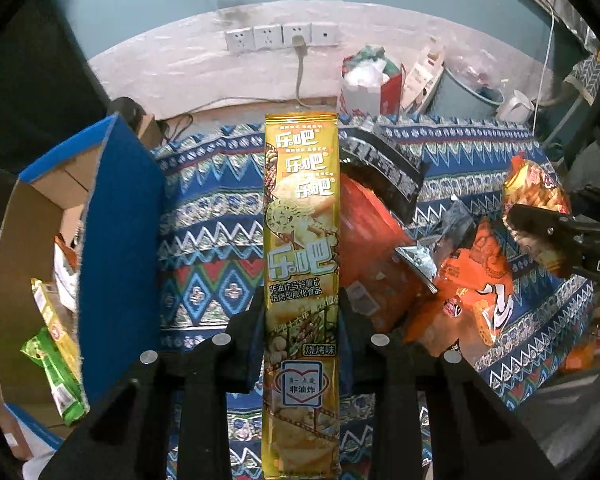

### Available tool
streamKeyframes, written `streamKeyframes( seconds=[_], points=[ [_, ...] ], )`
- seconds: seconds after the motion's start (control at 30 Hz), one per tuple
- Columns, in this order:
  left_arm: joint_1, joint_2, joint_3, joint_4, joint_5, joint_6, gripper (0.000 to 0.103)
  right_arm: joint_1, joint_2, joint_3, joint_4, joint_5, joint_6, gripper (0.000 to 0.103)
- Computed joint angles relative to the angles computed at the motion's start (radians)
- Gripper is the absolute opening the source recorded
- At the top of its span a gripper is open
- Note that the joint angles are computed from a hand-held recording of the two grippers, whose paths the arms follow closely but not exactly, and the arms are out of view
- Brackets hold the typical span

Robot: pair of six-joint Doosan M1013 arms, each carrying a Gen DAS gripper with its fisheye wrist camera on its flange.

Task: Organize snacks
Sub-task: 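Lift both snacks and carry them over the cardboard box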

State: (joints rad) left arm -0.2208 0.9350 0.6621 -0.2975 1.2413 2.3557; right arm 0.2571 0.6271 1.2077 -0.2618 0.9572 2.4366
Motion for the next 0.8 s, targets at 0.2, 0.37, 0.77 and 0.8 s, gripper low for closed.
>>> streamKeyframes(
  seconds=[0.2, 0.37, 0.77, 0.8],
  points=[
    [0.014, -0.01, -0.002, -0.019, -0.027, 0.011, 0.031, 0.008, 0.009, -0.039, -0.022, -0.015, 0.003, 0.045],
    [0.029, -0.014, -0.016, -0.055, -0.032, 0.027, 0.031, 0.016, 0.026, -0.083, -0.026, -0.016, -0.021, 0.045],
    [0.064, -0.017, -0.057, -0.08, -0.076, 0.024, 0.031, 0.037, 0.085, -0.222, 0.002, -0.029, -0.12, 0.045],
    [0.067, -0.012, -0.067, -0.083, -0.072, 0.02, 0.031, 0.039, 0.092, -0.235, 0.006, -0.027, -0.13, 0.045]
  ],
)
